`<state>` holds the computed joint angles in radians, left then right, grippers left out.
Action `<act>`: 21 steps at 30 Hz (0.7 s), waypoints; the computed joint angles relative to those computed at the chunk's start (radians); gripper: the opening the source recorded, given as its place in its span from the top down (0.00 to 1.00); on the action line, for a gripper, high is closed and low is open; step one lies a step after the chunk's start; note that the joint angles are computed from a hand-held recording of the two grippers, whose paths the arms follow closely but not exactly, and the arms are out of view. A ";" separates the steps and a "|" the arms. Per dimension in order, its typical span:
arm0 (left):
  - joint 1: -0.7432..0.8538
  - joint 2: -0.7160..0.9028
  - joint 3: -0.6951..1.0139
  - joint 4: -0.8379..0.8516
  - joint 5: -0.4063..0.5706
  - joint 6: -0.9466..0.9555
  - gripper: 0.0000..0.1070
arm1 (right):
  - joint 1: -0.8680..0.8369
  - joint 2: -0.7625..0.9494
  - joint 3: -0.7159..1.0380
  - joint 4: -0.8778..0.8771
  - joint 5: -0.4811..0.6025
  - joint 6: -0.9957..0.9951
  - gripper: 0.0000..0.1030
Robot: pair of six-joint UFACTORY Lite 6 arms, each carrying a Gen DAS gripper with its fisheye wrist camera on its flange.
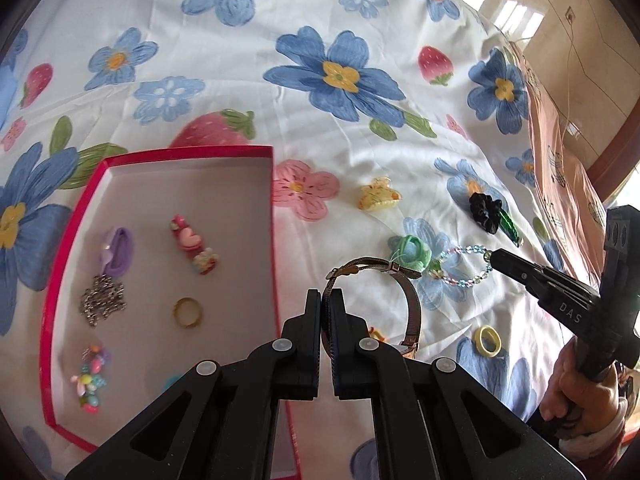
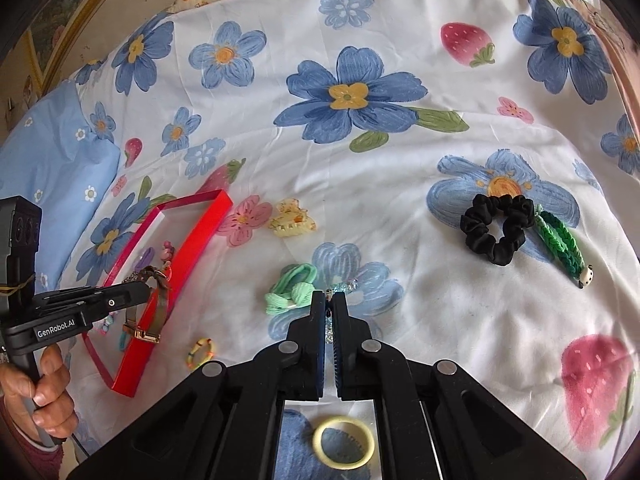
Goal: Organize jewelry
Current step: 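Grasp the brown-strap watch with the left tool while the right tool grasps the pastel beaded bracelet, then carry the watch and beaded bracelet into the red box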
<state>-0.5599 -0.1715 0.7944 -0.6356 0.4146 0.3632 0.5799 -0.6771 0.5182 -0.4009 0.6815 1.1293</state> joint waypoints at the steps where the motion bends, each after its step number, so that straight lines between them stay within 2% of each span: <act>1: 0.016 -0.018 -0.012 -0.012 0.010 0.018 0.98 | 0.017 0.007 0.010 -0.014 0.005 0.020 0.98; 10: 0.186 -0.160 -0.102 -0.066 0.097 0.131 0.98 | 0.151 0.136 0.160 -0.123 0.012 0.154 0.98; 21: 0.470 -0.240 -0.159 -0.109 0.215 0.291 0.98 | 0.233 0.421 0.373 -0.168 -0.109 0.199 0.98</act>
